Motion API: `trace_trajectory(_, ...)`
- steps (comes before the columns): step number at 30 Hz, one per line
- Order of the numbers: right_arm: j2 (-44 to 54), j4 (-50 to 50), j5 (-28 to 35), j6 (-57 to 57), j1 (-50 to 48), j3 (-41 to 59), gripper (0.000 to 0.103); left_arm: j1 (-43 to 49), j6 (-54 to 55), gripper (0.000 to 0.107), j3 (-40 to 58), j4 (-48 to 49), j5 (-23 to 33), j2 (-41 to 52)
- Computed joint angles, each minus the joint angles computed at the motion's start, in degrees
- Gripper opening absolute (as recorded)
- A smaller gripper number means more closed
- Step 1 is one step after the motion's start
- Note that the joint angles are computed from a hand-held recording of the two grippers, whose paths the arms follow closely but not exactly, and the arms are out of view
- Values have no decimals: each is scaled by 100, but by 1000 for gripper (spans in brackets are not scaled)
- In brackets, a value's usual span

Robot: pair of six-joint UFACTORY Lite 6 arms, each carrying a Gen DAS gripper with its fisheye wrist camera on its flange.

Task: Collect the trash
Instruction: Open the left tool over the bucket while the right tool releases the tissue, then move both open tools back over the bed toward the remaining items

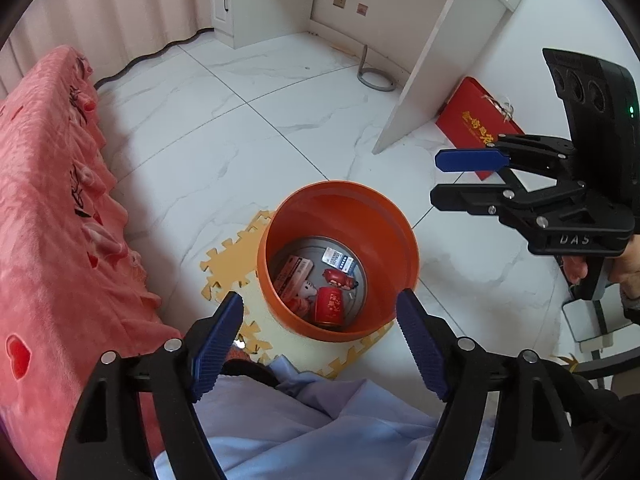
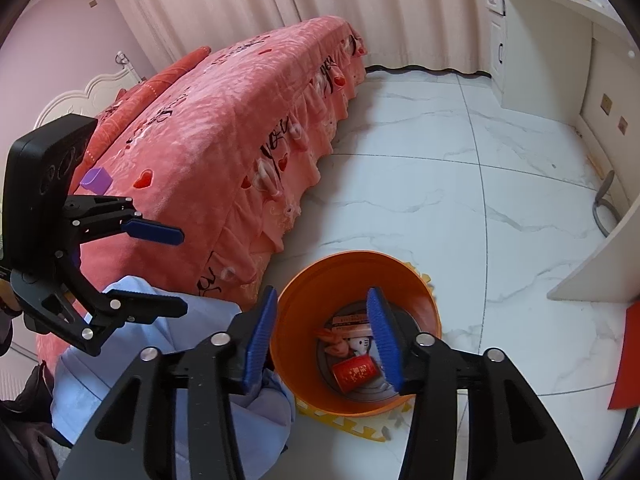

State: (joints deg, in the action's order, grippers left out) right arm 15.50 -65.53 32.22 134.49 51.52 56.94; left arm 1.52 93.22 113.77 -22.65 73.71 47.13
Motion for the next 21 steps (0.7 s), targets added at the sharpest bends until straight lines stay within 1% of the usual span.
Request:
trace_trajectory(1,25,48,22,-86,10,62,51,10,-16,79,14,-5,0,-1)
trace_trajectory(3,78,145,64,-231,38,198,60,51,-5,79,59,-1,-25,10)
trace_trajectory(4,96,181,80,-294,47,249,60,72,7,79,49,-9,-47,-12)
trace_trajectory(6,165,334,123,-513,72,409,62,137,36,86,47,-44,-72,-35)
trace_trajectory(7,195,412,161,-612,89,483,64,178,48,86,68,-78,-40,-45)
trace_trajectory(9,252,501,258,-722,137,628,73,257,73,86,157,-98,19,-20)
trace_trajectory(11,328,646,333,-892,174,800,77,352,116,87,177,-112,15,-48)
trace_trajectory(12,366,701,352,-968,188,888,79,393,139,90,179,-110,3,-64)
trace_trajectory(14,454,818,381,-1137,204,1070,82,505,233,95,128,-144,-57,-139)
trace_trajectory(16,605,1000,450,-1413,211,1340,84,633,288,95,269,-160,18,-100)
trace_trajectory(21,1059,1372,492,-2104,185,2153,84,979,218,95,949,-170,295,190)
